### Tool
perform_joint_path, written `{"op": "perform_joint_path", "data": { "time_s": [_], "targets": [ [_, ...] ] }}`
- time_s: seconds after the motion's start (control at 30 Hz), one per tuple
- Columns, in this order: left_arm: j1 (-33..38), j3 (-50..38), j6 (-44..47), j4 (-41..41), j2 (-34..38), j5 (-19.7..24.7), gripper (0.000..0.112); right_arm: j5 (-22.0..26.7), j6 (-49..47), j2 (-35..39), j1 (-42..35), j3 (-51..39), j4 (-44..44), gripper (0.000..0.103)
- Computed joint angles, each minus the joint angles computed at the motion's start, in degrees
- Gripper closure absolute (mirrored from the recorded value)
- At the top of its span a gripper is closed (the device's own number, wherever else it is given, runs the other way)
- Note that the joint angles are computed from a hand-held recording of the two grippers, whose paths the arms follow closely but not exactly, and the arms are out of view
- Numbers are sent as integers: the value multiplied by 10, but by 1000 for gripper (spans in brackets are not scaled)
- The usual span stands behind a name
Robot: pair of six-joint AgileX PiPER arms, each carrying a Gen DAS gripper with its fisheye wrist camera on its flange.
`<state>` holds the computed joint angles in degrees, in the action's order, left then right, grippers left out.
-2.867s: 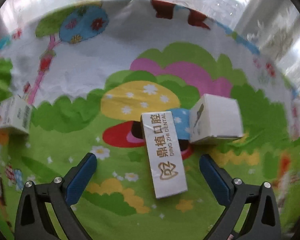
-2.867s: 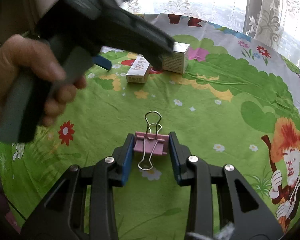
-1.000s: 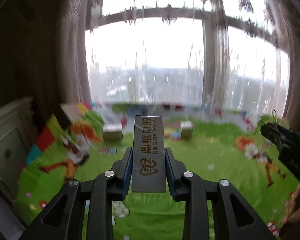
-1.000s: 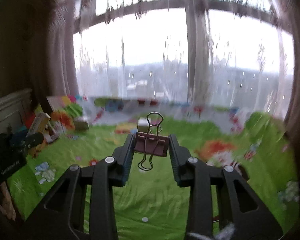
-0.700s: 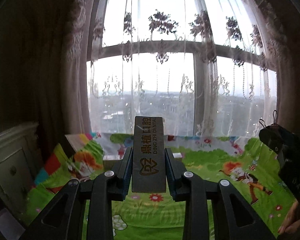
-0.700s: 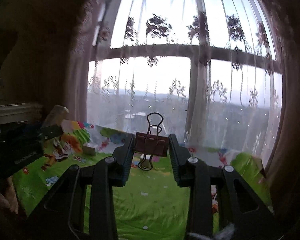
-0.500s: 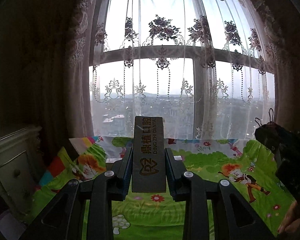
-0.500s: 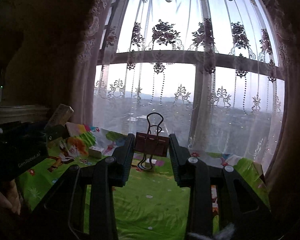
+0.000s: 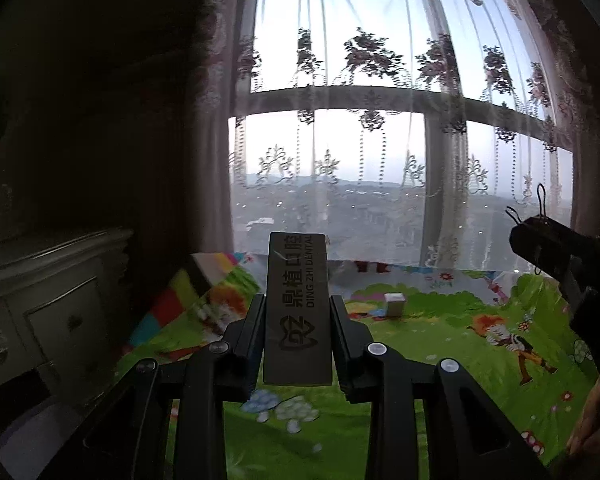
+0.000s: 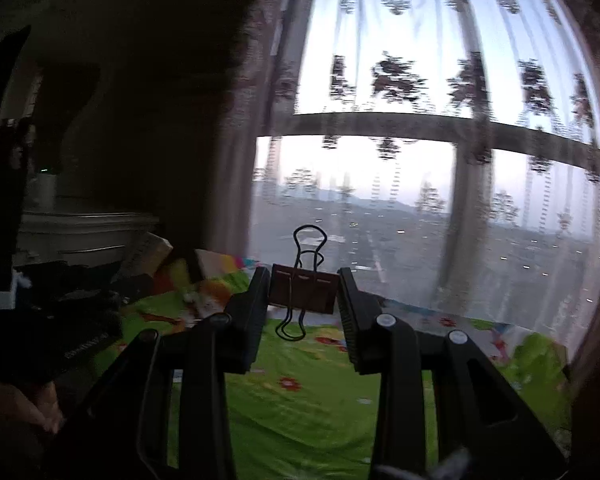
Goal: Organize rigid objects
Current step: 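Lift the held pink clip and dental box and carry them over the bin, then open both tools to drop the clip and dental box into the bin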
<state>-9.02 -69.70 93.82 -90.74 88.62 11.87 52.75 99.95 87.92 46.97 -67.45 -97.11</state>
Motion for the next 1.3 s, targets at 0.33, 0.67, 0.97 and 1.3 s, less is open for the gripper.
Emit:
{"op": "perform_joint_path", "data": {
  "time_s": [0.33,0.67,0.97,1.3],
  "targets": [
    [97,37,-158,158,-43,42,81,-121,-58,55,18,-78,45,65],
    [200,59,-240,254,-55,78,81,-233,-233,140,19,-200,195,65],
    [267,39,-376,376,-20,102,81,-267,-569,242,25,-347,488,65],
    [301,21,-541,532,37,134,81,-115,-914,425,17,-622,818,65]
  ]
}}
